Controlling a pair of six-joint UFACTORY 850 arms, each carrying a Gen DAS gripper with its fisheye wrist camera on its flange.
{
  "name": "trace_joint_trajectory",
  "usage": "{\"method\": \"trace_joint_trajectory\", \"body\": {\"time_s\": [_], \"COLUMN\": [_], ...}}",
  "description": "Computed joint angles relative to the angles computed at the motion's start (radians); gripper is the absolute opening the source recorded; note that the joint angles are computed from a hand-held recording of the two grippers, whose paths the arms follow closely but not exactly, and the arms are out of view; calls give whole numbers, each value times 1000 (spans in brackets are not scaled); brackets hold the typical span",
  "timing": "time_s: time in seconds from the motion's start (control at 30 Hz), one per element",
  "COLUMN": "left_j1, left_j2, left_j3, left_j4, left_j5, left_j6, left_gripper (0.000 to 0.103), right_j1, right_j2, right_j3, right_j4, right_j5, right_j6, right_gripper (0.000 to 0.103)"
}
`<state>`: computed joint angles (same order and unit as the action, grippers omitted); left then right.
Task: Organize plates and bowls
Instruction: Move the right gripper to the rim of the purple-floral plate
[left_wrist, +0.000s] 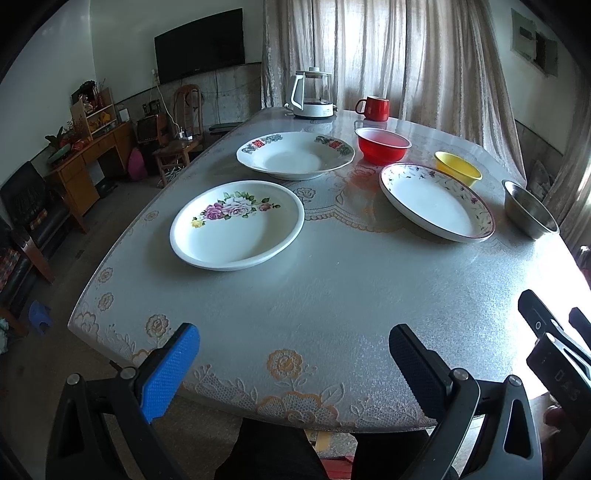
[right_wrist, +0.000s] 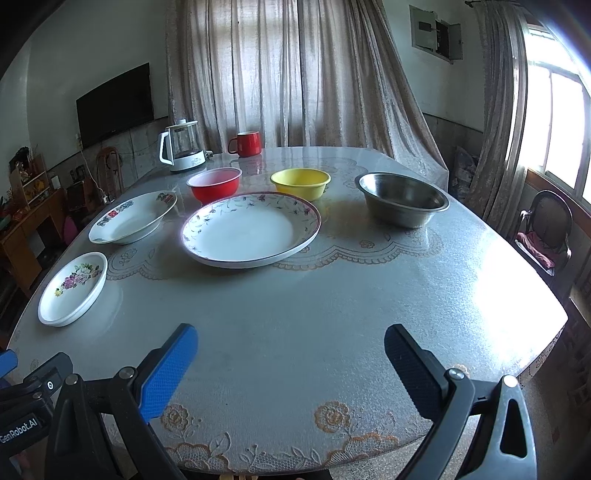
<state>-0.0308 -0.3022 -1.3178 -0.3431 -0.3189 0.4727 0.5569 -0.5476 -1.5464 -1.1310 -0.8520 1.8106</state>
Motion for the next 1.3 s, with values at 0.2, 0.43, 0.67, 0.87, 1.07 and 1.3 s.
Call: {"method": "trace_joint_trajectory", "body": {"time_s": [0.2,0.43,0.67,0.87,1.07,1.3], "left_j1": [3,30,26,0,-55,-91], "left_j2": [-25,-93,-212,-328,-421,-560], "left_j3": [-38,-151,-339,-512,-642,-830], "left_j4": [-73,-323,-429,-448,-357,-287], "left_j5": [-51,-253,-481,-530,-439,-453], "left_j6": [81,288,335,253,174,110], "left_gripper": [103,103,103,103,103,95], "right_j1": [-16,-71,-184,-308,-375,-407], "right_j2": [4,34,-4,-46,-204,-335], "right_j3": [2,28,-30,-66,-303,-490], "right_j4": [-7,-73,60,181,784,1034], "right_j5": [19,88,253,510,424,362], "right_j6": [-11,-24,-253,-313,-915,-1150], "right_gripper": [103,99,85,84,76,52]}}
